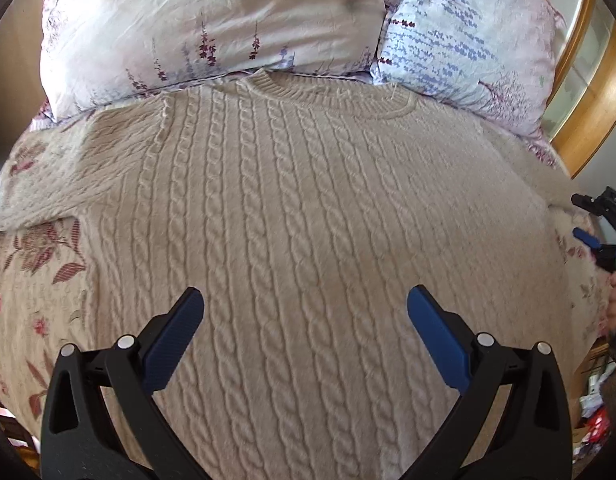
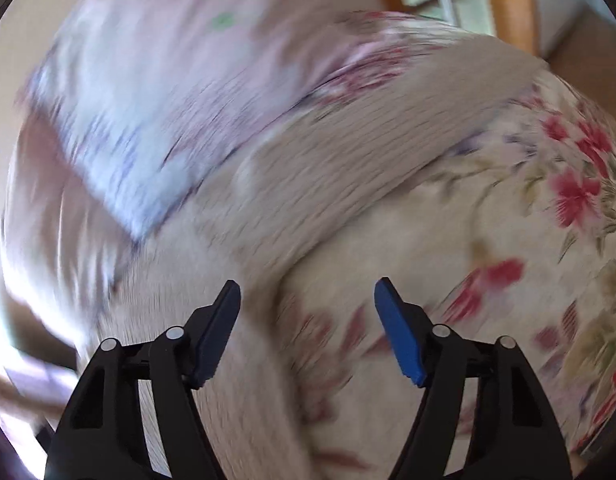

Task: Fold small clothes
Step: 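Grasp the sweater sleeve cuff with the right gripper, then fold the held sleeve across the sweater body with the right gripper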

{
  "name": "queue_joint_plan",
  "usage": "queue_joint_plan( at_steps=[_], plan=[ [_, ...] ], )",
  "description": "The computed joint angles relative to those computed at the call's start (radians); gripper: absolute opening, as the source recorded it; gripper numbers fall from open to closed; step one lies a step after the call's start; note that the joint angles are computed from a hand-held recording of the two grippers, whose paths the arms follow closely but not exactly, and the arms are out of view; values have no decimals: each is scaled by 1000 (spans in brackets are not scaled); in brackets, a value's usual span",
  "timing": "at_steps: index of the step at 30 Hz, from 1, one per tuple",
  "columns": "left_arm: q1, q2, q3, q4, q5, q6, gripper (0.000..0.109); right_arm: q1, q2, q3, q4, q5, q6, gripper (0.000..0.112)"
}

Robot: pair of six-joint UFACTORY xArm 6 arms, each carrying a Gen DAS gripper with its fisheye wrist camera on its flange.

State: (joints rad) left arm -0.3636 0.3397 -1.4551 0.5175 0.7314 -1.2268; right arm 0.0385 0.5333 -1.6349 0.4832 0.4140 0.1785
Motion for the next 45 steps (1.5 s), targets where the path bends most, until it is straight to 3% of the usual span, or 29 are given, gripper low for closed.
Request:
queue_joint_plan(
  at_steps=[5, 7, 12, 18, 20, 26, 31, 36, 39, 45],
  plan=[
    [29, -20, 65, 19, -180, -62, 101, -78, 99, -129, 155, 18, 45, 62],
    [25, -19, 61, 81, -182, -104, 101, -91, 120, -152, 276, 0, -13, 61],
    [26, -7, 45, 61, -177, -105, 101, -104, 169, -222, 269, -8, 20, 55],
    [41, -26, 77, 34, -202, -127, 101, -119, 226, -287, 269, -18, 34, 27],
    [45, -33, 85, 31, -203, -139, 101, -121, 234, -296, 223, -12, 54, 12],
    [56, -56, 112, 37, -218, -160, 101, -89, 205, -280, 179, -93, -31, 11],
    [61, -71, 133, 40, -221, -168, 101, -24, 186, -344, 350, -96, -302, 10],
    [70, -87, 144, 58, -227, -179, 101, 75, 181, -411, 558, -10, -586, 10],
    [74, -97, 151, 69, -228, -193, 101, 134, 200, -431, 583, 61, -649, 10],
    [84, -124, 189, 75, -246, -226, 101, 231, 278, -429, 395, 215, -528, 10]
  ],
)
